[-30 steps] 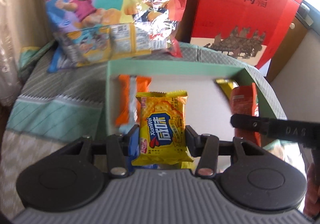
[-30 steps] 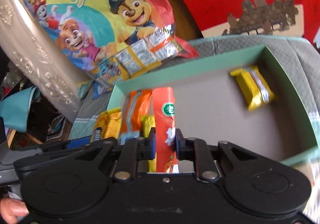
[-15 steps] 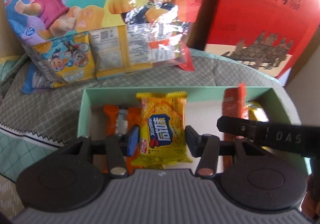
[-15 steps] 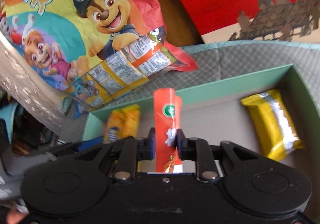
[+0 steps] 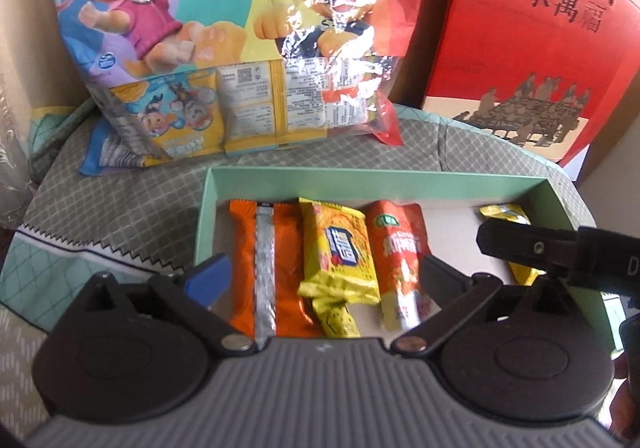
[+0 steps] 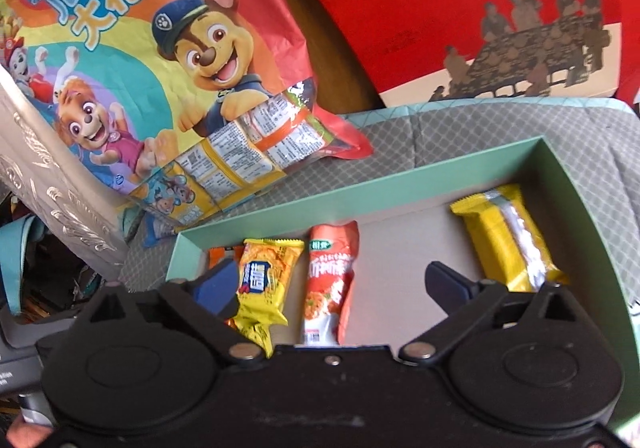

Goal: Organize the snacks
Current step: 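Grasp the yellow candy stick with the left tool while the right tool grasps the strapped bread bag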

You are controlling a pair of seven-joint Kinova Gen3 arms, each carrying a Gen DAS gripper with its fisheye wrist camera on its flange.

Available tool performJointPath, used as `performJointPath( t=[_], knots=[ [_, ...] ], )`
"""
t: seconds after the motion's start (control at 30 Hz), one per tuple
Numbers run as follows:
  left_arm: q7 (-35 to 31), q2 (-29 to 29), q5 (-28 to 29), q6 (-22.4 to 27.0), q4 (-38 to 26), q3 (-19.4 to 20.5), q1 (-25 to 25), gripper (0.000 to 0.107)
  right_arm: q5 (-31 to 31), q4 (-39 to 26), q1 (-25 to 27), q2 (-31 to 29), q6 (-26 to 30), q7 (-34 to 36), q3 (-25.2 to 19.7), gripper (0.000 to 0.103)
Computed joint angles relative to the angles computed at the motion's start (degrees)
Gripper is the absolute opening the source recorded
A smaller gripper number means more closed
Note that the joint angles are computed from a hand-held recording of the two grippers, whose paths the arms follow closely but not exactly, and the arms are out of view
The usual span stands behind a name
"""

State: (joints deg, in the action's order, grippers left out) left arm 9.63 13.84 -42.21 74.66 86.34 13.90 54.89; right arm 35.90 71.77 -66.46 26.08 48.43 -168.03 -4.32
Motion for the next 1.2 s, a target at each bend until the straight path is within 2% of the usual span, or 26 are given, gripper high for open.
performJointPath(
  t=[0.3, 0.53, 0.87, 1.0, 1.2],
  knots=[
    [2.1, 1.2, -0.9, 6.2, -4.6, 2.1, 6.5, 0.103, 2.3, 5.9, -2.4, -6.3, 3.8, -3.7, -2.9, 0.103],
    [2.9, 4.1, -0.7, 9.2, -9.0, 2.3, 12.6, 0.103, 6.6, 14.4, -3.6, -12.7, 6.6, -12.2, -7.6, 0.103],
    [0.8, 9.0, 2.0, 10.5, -14.6, 0.4, 19.3, 0.103, 8.0, 26.4, -0.9, -18.8, 7.4, -23.1, -15.5, 0.103],
    [1.9, 9.9, 3.1, 10.2, -14.5, 2.4, 19.3, 0.103, 7.8, 30.8, 0.5, -20.1, 5.8, -26.6, -17.5, 0.103],
    [3.8, 10.7, 5.4, 8.7, -13.4, 4.7, 19.3, 0.103, 10.6, 34.0, -0.8, -19.5, 7.7, -31.9, -19.7, 0.102]
  ],
)
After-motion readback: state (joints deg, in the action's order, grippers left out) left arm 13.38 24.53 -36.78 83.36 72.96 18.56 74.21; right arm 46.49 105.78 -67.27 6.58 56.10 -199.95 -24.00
